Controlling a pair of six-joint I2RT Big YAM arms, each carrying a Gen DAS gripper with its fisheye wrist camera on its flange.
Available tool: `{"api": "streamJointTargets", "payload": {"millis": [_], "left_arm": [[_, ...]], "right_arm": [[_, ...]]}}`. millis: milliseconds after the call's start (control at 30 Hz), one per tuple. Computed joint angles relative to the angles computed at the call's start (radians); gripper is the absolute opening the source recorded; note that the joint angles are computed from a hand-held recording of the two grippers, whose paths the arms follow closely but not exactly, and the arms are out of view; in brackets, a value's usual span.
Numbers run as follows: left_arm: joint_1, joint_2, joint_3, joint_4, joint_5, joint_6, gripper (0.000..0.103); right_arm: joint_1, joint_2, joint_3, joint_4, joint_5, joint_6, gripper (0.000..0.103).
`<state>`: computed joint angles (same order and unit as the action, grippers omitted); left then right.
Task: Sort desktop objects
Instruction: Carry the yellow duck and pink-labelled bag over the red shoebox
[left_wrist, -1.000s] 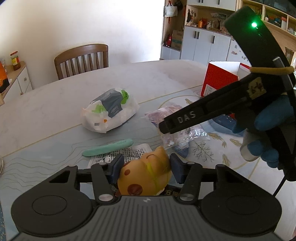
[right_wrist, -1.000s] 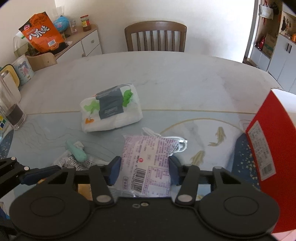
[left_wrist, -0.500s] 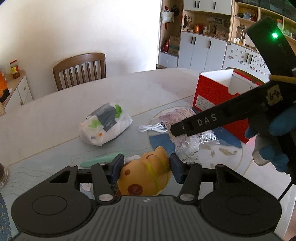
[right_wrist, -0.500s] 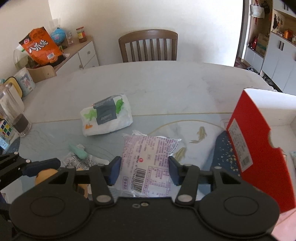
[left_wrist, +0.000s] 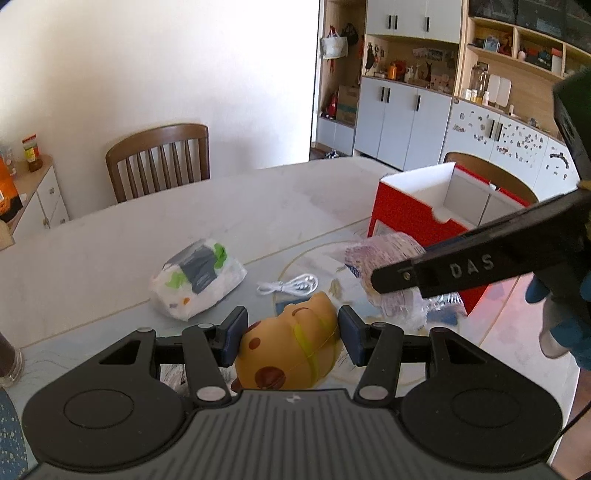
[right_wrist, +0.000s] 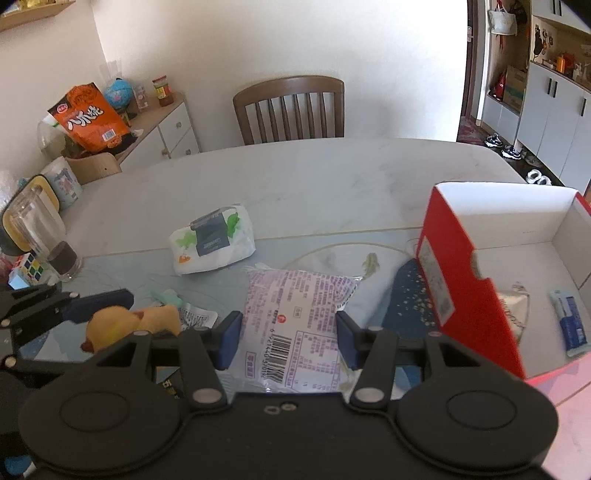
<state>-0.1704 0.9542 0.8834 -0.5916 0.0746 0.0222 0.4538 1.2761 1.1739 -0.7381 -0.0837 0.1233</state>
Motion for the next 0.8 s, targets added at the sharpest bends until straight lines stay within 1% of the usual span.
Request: {"api": "streamJointTargets", "payload": {"millis": [233,433,700,800], "left_arm": [[-0.063,0.004,0.035,0.000,-0.067,-0.010,0.053],[-0.123,0.021,0.078,-0.006,-0.117,-0.039,0.053],[-0.200,0.067,0.139,-0.010,-0.178,-0.116,0.053],[-0.231,0.092,0.164,-0.002,-0.207,-0.130,0.053]], "right_arm": [[-0.053,-0.054,-0.011,-0.011,-0.038,-0.034,0.053],[-0.114,-0.086,-0.017,-0.008,-0.085,-0.065,0.053],[-0.196,-0.096,0.001,-0.011,-0.159,-0.133,0.053],[-0.232,-0.098,0.004,-0.014,-0.189,-0.160,0.053]]}}
